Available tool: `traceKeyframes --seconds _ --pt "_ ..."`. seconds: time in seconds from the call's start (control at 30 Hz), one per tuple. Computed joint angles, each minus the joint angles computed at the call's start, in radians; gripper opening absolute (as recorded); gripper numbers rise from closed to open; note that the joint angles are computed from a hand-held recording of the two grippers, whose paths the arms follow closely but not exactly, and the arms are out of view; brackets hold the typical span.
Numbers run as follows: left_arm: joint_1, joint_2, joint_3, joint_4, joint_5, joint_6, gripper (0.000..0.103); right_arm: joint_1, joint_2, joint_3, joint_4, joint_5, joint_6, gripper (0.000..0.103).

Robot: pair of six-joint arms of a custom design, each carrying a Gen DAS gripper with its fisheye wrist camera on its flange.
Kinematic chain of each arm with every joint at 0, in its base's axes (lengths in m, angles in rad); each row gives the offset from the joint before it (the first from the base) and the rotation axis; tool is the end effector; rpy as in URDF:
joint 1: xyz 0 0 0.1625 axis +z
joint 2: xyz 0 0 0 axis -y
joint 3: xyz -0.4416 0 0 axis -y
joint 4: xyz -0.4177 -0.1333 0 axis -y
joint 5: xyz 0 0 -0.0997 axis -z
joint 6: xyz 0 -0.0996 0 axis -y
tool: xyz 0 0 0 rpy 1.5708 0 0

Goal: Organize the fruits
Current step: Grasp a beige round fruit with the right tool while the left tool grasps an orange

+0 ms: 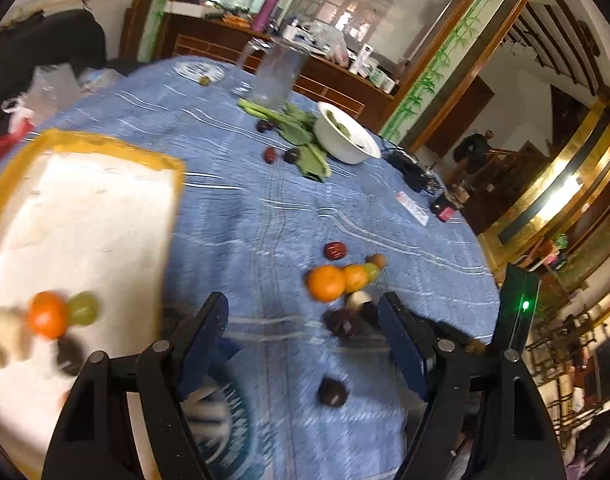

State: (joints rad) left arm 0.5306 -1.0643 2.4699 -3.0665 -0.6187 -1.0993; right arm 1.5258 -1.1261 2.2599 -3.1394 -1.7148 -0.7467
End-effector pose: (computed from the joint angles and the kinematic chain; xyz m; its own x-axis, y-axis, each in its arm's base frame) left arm -0.2256 -0.3810 0.0881 -0.9273 -0.2386 -0.2884 0.0724 0.6415 -0.7637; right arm 0.0965 -0.5035 0.1353 -0.7513 -0.5384 0.3816 -0.6397 0.7362 -0.2208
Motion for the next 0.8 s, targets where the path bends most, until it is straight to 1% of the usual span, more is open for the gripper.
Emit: traceKeyframes --seconds 0.03,0.07,0.17,0.23,0.3,0.33,0.4,0.47,0.53,0.6,0.7,0.8 --pt "0.033 0.036 -0.02 -0.085 -0.031 0.068 0.069 0.001 0.007 -0.007 0.005 -0.001 0.003 0.047" --pt "0.062 0.063 -0.041 -0.131 -0.057 0.109 0.068 0.003 0.015 -0.011 0.004 -0.006 0.003 0.047" --pt "0.127 0.125 -0.105 -0.19 -0.109 0.187 0.066 0.005 0.034 -0.011 -0.019 -0.008 -0.004 0.047" --pt "0.159 0.157 -0.14 -0.196 -0.127 0.221 0.064 0.005 0.036 -0.01 -0.027 -0.007 -0.015 0.047" --pt "0.187 0.183 -0.168 -0.205 -0.148 0.254 0.064 -0.003 0.028 -0.009 -0.007 0.013 -0.023 0.041" --pt "0.197 0.19 -0.174 -0.21 -0.155 0.265 0.064 -0.005 0.021 -0.01 0.015 0.023 -0.023 0.033" --pt "0.213 0.205 -0.184 -0.232 -0.168 0.293 0.063 0.0 0.02 -0.003 -0.004 0.013 -0.033 0.033" --pt "0.223 0.215 -0.189 -0.249 -0.177 0.326 0.055 0.005 0.018 0.003 -0.018 -0.002 -0.045 0.033" --pt "0.228 0.222 -0.197 -0.236 -0.172 0.349 0.043 0.011 0.012 0.009 -0.029 -0.021 -0.048 0.033" --pt "0.234 0.226 -0.202 -0.219 -0.171 0.362 0.038 0.011 0.004 0.015 -0.045 -0.044 -0.053 0.033" --pt "0.242 0.235 -0.207 -0.216 -0.177 0.381 0.038 0.002 -0.012 0.013 -0.031 -0.055 -0.048 0.033" --pt "0.236 0.244 -0.207 -0.233 -0.166 0.404 0.038 -0.009 -0.026 0.0 0.026 -0.035 -0.043 0.034"
